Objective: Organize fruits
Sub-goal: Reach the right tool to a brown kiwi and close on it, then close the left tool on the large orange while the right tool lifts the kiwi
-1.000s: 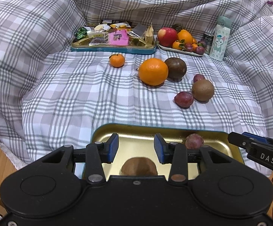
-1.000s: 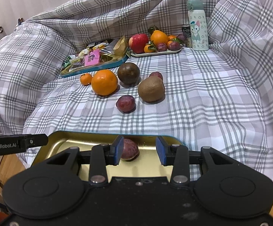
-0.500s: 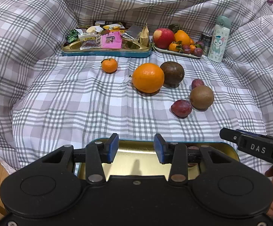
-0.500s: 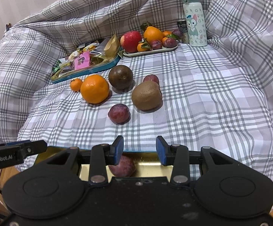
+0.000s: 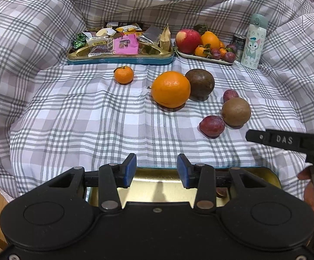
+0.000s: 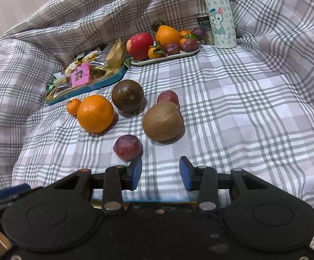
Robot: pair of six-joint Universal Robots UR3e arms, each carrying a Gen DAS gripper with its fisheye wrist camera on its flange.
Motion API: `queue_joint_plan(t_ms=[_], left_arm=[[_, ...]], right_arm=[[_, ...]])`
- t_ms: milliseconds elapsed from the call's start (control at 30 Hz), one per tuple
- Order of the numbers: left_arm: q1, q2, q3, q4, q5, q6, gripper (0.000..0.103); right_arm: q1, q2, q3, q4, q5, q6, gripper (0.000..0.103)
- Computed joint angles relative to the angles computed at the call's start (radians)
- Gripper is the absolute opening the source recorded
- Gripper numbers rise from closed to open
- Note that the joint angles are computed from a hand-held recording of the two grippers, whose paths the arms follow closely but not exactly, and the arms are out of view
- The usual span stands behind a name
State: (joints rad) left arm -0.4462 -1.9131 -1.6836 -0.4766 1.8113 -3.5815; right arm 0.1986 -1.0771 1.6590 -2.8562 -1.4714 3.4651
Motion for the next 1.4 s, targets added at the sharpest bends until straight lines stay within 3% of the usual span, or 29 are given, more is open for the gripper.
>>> queue_joint_plan(t_ms=[733,1400], left_arm=[[0.044,-0.07,0.069,-0.027,-0.062,0.017,0.049],[0.086,-0.12,0.158,-0.02,-0.071,0.113,0.049]], right_arm=[[-0.023,0.178,-0.24,0.078,0.019,0.055,0.042],[-0.01,0.34,-0.472,0.154,-0.006,0.193,0.061]])
